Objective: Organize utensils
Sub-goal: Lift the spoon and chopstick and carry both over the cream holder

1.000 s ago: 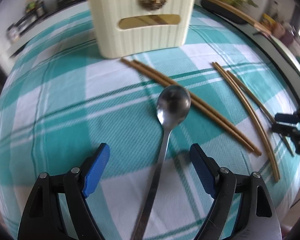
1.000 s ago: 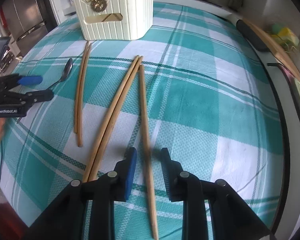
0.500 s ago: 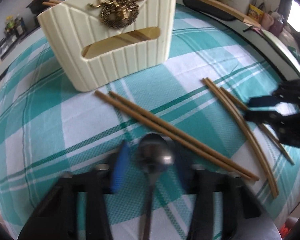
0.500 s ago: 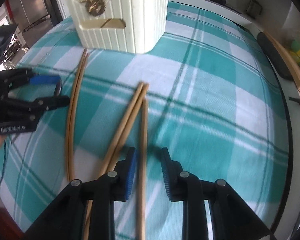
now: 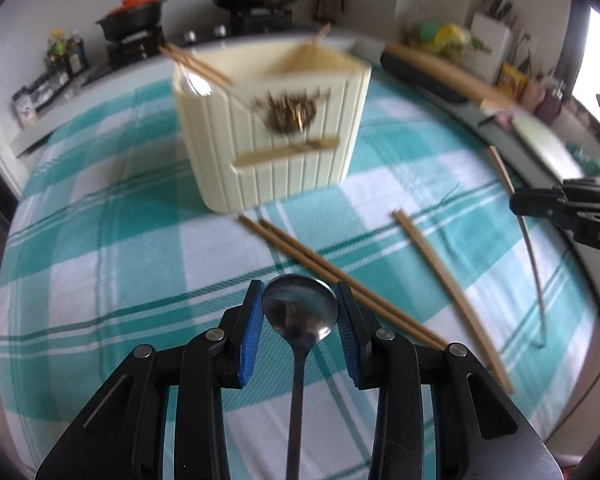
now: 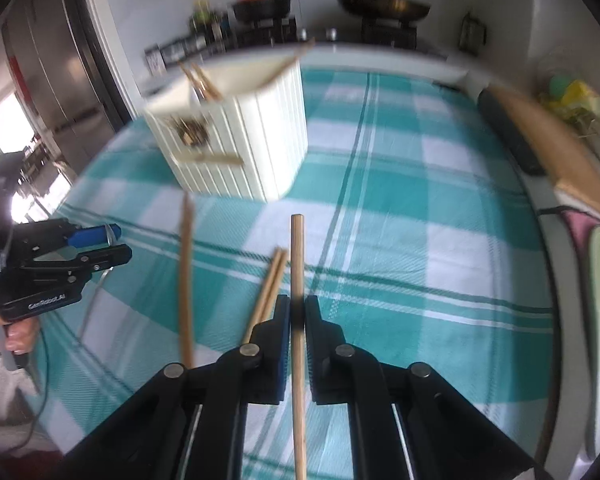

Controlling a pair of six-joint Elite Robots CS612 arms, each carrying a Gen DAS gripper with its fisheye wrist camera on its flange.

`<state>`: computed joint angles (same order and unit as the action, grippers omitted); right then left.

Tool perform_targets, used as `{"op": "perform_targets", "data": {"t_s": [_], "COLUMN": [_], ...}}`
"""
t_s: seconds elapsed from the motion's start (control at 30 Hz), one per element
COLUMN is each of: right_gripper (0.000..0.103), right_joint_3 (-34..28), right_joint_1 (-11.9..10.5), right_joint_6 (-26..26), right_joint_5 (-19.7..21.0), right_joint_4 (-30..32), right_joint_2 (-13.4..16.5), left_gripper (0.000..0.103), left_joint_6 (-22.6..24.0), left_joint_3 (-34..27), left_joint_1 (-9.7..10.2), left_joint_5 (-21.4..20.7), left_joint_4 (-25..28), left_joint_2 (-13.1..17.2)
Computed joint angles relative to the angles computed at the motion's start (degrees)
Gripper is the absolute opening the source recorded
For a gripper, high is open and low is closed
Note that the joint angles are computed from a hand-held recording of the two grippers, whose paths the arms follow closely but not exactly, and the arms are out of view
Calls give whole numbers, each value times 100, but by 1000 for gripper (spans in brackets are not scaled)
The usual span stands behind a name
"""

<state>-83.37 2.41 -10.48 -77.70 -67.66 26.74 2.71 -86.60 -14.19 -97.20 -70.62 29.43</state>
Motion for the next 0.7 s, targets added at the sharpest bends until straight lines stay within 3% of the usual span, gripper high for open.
{"op": "perform_targets", "data": {"t_s": [0.4,0.7], "right_gripper": [7,8], "right_joint_3": [-838,-683], "right_joint_1": [-17,69], "right_joint_6": [167,316], "right_joint_5": [193,258], "right_joint_4": [-514,-1124], "right_joint_2": [86,-10], "left_gripper": [35,34], "left_joint_6": [-509,-771], "left_joint_3": [-697,-720], "left_joint_1": [205,302], "left_joint_5": [-482,-656], "left_joint_4": [-359,-464], "left_joint_2": [7,-90]}}
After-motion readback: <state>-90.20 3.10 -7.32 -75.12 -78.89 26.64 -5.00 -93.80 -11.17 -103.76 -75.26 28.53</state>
